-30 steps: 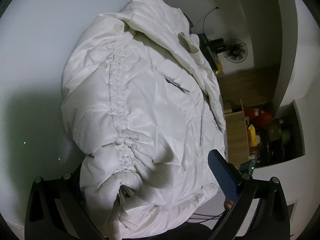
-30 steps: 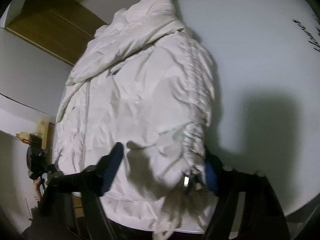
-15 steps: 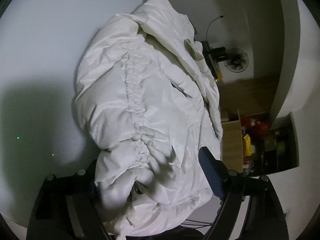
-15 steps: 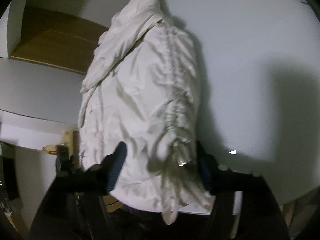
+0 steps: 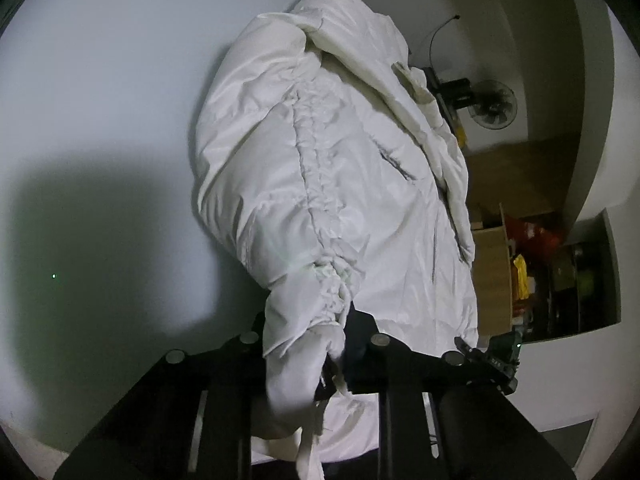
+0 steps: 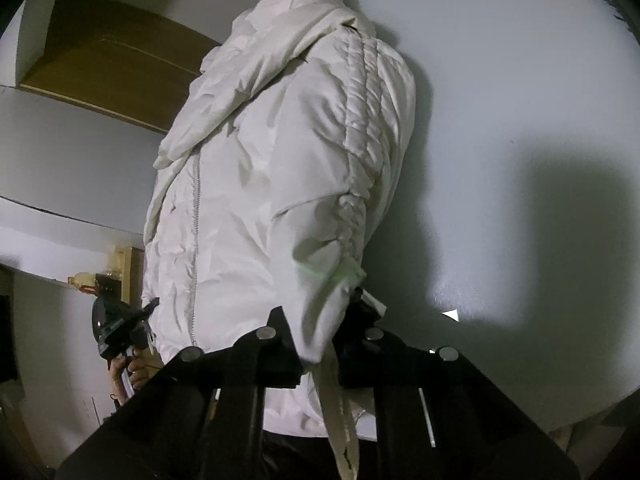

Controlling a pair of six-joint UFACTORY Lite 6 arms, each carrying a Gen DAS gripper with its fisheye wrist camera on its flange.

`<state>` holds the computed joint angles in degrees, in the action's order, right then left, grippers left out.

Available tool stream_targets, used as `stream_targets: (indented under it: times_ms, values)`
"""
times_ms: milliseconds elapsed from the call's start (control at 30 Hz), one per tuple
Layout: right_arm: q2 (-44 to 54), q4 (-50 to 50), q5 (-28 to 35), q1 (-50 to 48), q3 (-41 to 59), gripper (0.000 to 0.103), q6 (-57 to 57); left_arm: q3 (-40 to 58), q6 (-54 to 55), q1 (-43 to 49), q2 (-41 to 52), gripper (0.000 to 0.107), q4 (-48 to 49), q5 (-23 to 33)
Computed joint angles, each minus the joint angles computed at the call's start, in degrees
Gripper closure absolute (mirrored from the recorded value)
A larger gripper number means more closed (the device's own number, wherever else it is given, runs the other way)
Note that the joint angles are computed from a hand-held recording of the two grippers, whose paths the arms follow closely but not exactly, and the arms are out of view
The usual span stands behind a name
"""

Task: Fold large clothes

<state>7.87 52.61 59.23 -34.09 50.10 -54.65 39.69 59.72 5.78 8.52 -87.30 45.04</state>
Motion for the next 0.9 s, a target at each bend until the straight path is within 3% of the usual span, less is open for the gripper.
stream_targets:
  times_ms: [100, 300, 467, 667, 833, 900]
  values:
    - [-0.6, -1.3, 2.1, -1.0, 0.0, 0.092, -0.1, -1.1, -1.9, -0.7, -2.4, 0.093, 2.8, -0.3]
    - [-0.6, -4.7, 10.4, -7.1, 2.6, 0.092, -0.1, -5.8, -5.6, 0.7, -9.9, 0.093, 8.6, 4.6]
    - [1.4, -4.2, 17.5, -10.2, 9.3, 0.093, 1.3, -2.5, -10.5, 1.9, -14.1, 0.092, 12.9, 9.0]
    - [3.6, -1.4, 24.4, -6.9, 25.5, 0.094, 7.0, 16.6, -18.4, 3.9, -11.4, 0.092, 20.0, 13.0]
    - [17.8, 1.3, 28.4, -1.5, 53.3, 0.094, 19.1, 41.2, -26.7, 3.5, 1.6, 0.092, 24.6, 14.0]
    - [25.8, 3.7, 26.5, 1.6, 65.2, 0.094, 25.1, 51.8, -31.2, 2.4, 7.8, 0.091, 26.5, 14.3]
